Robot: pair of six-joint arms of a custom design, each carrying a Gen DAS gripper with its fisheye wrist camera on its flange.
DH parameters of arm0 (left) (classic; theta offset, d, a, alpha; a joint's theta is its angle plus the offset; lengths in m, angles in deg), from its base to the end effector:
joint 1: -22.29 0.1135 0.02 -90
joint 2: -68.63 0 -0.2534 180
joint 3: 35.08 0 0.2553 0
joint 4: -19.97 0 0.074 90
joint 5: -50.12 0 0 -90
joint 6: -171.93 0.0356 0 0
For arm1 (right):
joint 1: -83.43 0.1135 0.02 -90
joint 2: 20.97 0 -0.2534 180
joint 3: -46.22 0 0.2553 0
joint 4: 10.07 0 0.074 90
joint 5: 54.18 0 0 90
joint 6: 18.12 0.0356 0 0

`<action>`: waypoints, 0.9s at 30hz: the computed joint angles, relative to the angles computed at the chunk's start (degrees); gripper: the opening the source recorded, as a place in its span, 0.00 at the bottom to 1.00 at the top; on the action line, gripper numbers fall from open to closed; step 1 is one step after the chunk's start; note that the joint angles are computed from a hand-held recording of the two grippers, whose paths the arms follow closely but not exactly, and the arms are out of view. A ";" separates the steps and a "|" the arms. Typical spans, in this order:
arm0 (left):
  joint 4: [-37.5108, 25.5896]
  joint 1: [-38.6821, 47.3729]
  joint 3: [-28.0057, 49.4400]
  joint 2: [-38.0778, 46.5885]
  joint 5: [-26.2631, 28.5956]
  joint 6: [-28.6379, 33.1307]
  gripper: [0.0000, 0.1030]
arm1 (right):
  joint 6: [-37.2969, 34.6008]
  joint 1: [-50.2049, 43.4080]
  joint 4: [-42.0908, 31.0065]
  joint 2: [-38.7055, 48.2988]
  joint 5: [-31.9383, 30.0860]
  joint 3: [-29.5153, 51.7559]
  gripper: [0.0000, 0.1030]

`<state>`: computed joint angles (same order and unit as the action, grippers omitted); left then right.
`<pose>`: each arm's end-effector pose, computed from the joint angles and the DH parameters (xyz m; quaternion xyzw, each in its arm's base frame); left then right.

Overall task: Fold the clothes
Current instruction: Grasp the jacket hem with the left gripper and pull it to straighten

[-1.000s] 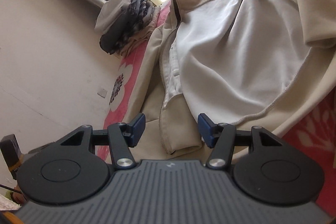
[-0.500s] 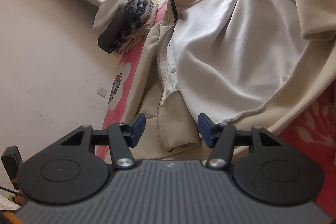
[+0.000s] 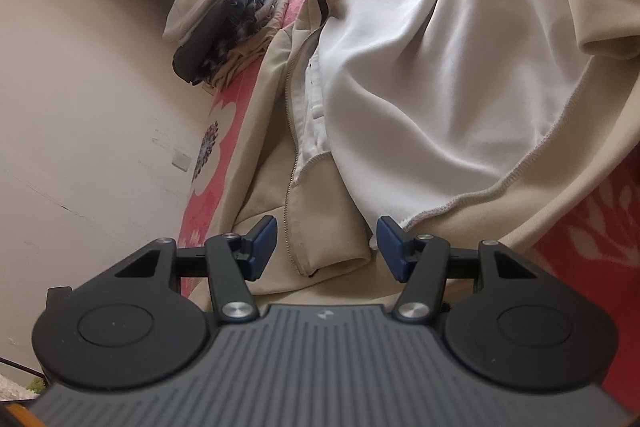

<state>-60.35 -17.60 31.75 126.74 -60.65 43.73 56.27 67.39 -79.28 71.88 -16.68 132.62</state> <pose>0.1403 -0.1008 0.2656 -0.0145 0.9713 0.0391 0.2342 0.3057 -0.0585 0.2452 -0.0519 0.8901 0.3917 0.2274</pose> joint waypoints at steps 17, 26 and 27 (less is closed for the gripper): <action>16.69 49.19 55.42 30.22 -13.11 34.33 0.38 | 1.38 0.77 2.71 -0.46 1.58 -2.68 0.53; 23.18 44.13 38.03 34.15 -17.46 37.92 0.66 | 1.99 1.20 3.09 0.83 3.30 -2.35 0.53; 23.42 44.12 36.34 33.65 -17.89 38.22 0.66 | 1.93 1.17 2.81 1.00 3.60 -2.14 0.53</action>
